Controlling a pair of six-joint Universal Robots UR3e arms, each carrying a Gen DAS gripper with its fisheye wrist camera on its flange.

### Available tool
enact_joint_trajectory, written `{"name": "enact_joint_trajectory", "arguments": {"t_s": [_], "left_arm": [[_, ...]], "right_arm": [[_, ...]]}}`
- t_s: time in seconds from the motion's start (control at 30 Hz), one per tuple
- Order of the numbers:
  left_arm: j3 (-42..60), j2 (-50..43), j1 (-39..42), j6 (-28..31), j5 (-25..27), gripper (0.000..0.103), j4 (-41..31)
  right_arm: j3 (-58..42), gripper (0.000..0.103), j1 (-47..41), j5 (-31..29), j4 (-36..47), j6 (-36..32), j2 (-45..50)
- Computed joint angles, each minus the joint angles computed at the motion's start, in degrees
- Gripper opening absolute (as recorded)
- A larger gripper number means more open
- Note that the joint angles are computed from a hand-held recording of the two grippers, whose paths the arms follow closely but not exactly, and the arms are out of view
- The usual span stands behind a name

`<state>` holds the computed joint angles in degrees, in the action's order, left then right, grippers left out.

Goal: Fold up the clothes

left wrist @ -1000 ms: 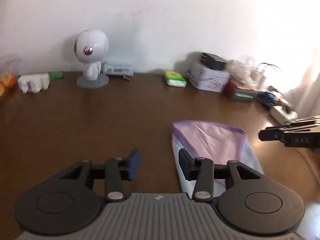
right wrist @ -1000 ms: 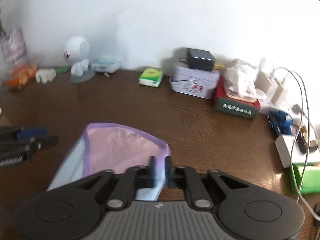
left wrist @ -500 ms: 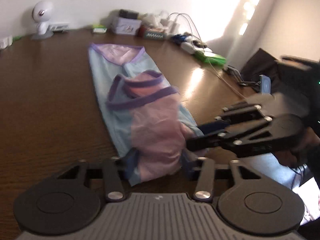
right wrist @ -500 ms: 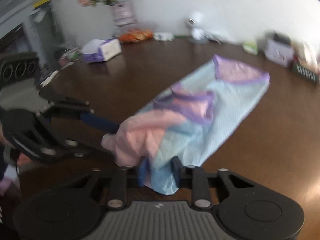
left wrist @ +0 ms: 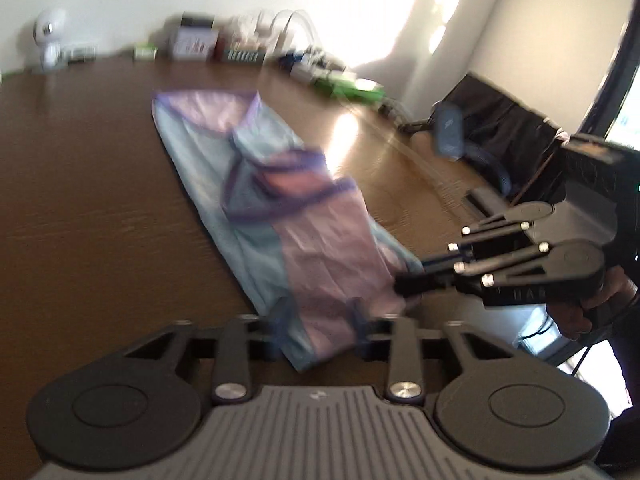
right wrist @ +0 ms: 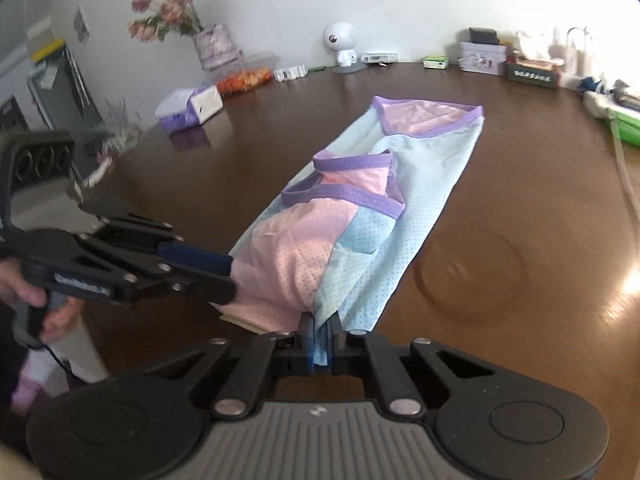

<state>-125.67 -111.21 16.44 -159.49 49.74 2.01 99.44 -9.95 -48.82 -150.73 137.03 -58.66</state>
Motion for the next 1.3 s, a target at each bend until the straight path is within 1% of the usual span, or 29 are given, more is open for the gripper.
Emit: {"name": "enact_joint_trajectory", "arguments": {"t_s": [0.03, 0.07, 0.1, 0.13, 0.23, 0.27, 0.3, 0.33, 0.37, 0.43, 0.5, 0.53, 0.57, 0.63, 0.67, 0.7, 0.77, 0.83, 0.87, 0.9, 0.97, 1.0, 1.03, 1.07, 1.1, 1.17, 1.2, 1.27, 1.3], "left_arm": [[-3.2, 0.4, 0.6, -1.2, -0.5, 0.081, 5.2], [-5.5, 0.7, 1.1, -2.1, -0.9, 0.081, 9.0], [-5.8, 0.8, 1.0, -2.4, -1.0, 0.08, 9.5], [-5.7, 0.8, 0.8, -2.9, -0.9, 0.079, 9.5], [-2.7, 0.0, -1.8, -4.5, 1.6, 0.064, 6.9], [-1.8, -0.3, -2.7, -5.0, 2.7, 0.057, 6.4], [-0.6, -1.0, -3.8, -6.0, 4.3, 0.052, 6.0], [0.5, -1.8, -5.0, -7.4, 6.1, 0.041, 5.5], [1.5, -2.5, -5.9, -8.6, 7.6, 0.034, 5.1], [0.7, -3.7, -7.1, -10.1, 10.3, 0.034, 8.3], [-0.6, -3.1, -7.8, -9.6, 12.3, 0.038, 9.4], [-0.4, -2.3, -7.8, -9.3, 12.5, 0.045, 8.0], [0.2, -1.6, -7.7, -9.8, 12.3, 0.052, 6.1], [2.4, -1.9, -8.2, -11.2, 12.6, 0.056, 5.2], [3.7, -2.5, -8.7, -12.0, 12.9, 0.057, 5.6], [5.2, -3.3, -9.3, -12.6, 13.5, 0.057, 5.8], [9.2, -6.0, -11.7, -13.3, 16.5, 0.057, 5.7], [12.5, -8.1, -14.0, -13.2, 19.8, 0.056, 4.1], [13.5, -8.9, -14.9, -13.0, 21.5, 0.056, 3.6], [14.2, -9.5, -15.6, -12.7, 22.7, 0.056, 3.6], [13.2, -9.6, -15.2, -12.8, 22.3, 0.058, 5.4], [12.3, -9.4, -14.8, -12.9, 21.7, 0.06, 6.4], [10.7, -8.8, -14.0, -13.0, 20.8, 0.064, 8.1], [9.1, -8.2, -13.2, -13.0, 20.0, 0.069, 9.4], [7.7, -7.2, -12.5, -12.8, 19.4, 0.07, 9.8], [5.4, -4.9, -11.8, -12.1, 19.2, 0.078, 8.4], [4.5, -3.8, -11.5, -11.8, 19.3, 0.081, 7.4], [2.9, -2.2, -11.7, -11.6, 20.4, 0.083, 6.2], [1.7, -1.8, -11.9, -12.1, 21.0, 0.083, 7.2]], "right_arm": [[4.3, 0.013, -1.2, 0.1, -0.8, -2.5, -3.4], [7.4, 0.018, -2.3, 0.9, -1.7, -3.9, -5.9], [9.8, 0.031, -3.4, 2.1, -2.6, -4.8, -7.8], [11.0, 0.035, -4.3, 3.3, -3.7, -4.5, -8.6], [8.3, 0.033, -3.9, 4.1, -5.6, 0.5, -5.3], [6.8, 0.03, -3.4, 3.5, -5.6, 2.2, -3.8], [5.7, 0.023, -2.9, 2.9, -5.5, 3.2, -2.6], [4.9, 0.019, -2.8, 3.1, -5.0, 3.7, -1.4], [4.5, 0.006, -2.8, 3.7, -4.9, 4.5, -0.7], [6.4, 0.004, -2.5, 3.0, -8.8, 7.3, -1.4], [11.0, 0.004, -2.2, -0.6, -15.6, 8.5, -3.7], [12.4, 0.005, -2.3, -1.5, -16.6, 8.3, -4.6], [13.2, 0.01, -2.7, -1.6, -16.4, 7.6, -5.3], [12.8, 0.014, -4.0, 0.7, -15.4, 8.1, -5.2], [11.9, 0.024, -4.6, 2.0, -15.2, 8.9, -4.5], [10.4, 0.027, -4.6, 2.8, -16.1, 10.5, -3.0], [6.9, 0.027, -3.9, 3.4, -18.8, 14.4, 0.8], [3.3, 0.027, -2.3, 2.3, -20.3, 16.9, 4.2], [1.8, 0.023, -1.3, 1.0, -20.1, 17.3, 5.3], [1.8, 0.014, -0.5, -0.9, -21.6, 17.2, 5.7], [3.6, 0.005, 1.0, -5.5, -26.8, 16.6, 6.0], [4.6, 0.008, 1.2, -7.1, -28.8, 16.4, 5.7], [6.0, 0.008, 0.8, -7.4, -30.5, 16.3, 5.1], [7.5, 0.012, -0.3, -5.7, -31.4, 15.4, 4.5], [9.0, 0.012, -1.7, -2.9, -31.6, 13.9, 3.8], [11.2, 0.013, -4.2, 2.2, -30.3, 10.7, 2.4], [11.9, 0.018, -4.9, 4.2, -28.8, 8.7, 1.9], [13.2, 0.025, -5.1, 6.2, -28.9, 5.5, 2.0], [13.4, 0.026, -4.7, 6.0, -28.9, 4.1, 2.3]]}}
